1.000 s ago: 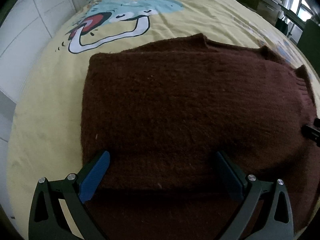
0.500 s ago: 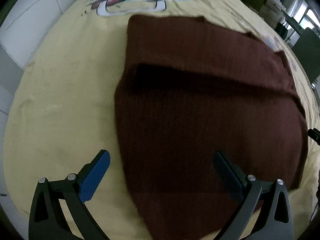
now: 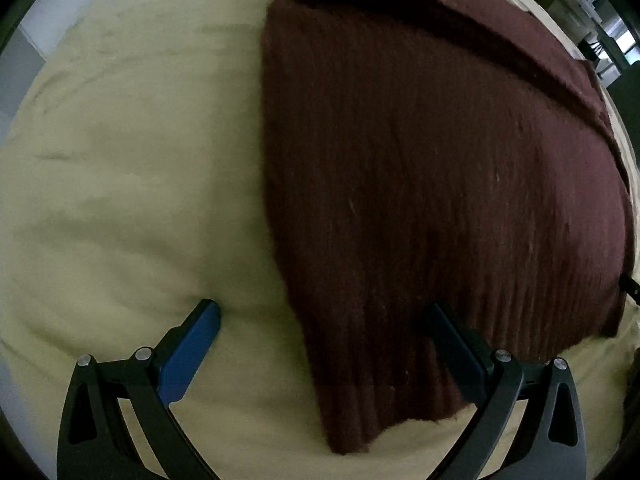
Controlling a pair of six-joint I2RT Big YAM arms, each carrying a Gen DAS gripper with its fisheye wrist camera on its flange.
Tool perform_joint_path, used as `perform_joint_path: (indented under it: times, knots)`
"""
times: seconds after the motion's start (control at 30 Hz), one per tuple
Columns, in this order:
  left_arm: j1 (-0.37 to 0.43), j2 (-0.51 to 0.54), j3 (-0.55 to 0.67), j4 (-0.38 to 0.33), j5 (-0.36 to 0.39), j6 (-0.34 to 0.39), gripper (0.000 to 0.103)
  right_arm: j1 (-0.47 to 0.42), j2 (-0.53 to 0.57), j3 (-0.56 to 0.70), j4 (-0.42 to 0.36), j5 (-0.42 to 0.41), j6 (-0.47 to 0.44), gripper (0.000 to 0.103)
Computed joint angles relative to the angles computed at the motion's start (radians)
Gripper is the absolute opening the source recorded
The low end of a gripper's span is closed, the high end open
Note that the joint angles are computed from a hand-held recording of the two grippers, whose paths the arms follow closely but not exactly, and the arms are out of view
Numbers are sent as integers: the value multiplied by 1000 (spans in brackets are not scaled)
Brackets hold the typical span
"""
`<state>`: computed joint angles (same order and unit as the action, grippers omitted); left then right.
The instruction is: Fold small clothes
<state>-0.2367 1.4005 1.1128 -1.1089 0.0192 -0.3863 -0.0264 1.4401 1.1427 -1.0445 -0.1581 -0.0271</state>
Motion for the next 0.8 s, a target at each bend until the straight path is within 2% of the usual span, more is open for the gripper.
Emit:
perform_joint_path:
  times: [0.17,0.27,0.3,0.33,0.37,0.4,0.43,0.5,0.53,0.57,0.63,0.8]
  knots:
    - [-18,-5,-8,16,-1,0,98,13,16,-3,-47,-9,-10,103]
    - [-24,-5,1,8,18,27,75,14,12,-4,-70,-28,-11,102]
    - [-31,-7,4,9,26,39,62,16,8,-6,-78,-27,-11,100]
    - [-39,-10,7,11,45,51,47,20,7,-7,-85,-23,-10,93]
    - [-45,-10,12,11,53,56,42,26,10,-3,-99,-15,-11,82]
    - [-49,-8,16,8,58,61,31,29,10,-1,-112,-19,-17,76]
    - [-55,-4,23,6,67,68,21,33,6,-4,-121,-32,-18,65]
    - [-55,-1,33,4,100,71,10,32,8,3,-153,-81,-37,37]
    - [-52,5,44,-1,111,73,10,30,9,5,-162,-104,-41,18]
    - [-49,9,55,-3,116,80,10,31,9,9,-173,-117,-45,13]
    - [-45,11,84,-10,128,96,9,39,-3,21,-180,-116,-56,12]
    - [-12,21,184,-13,169,99,9,30,-34,90,-169,-183,-57,12]
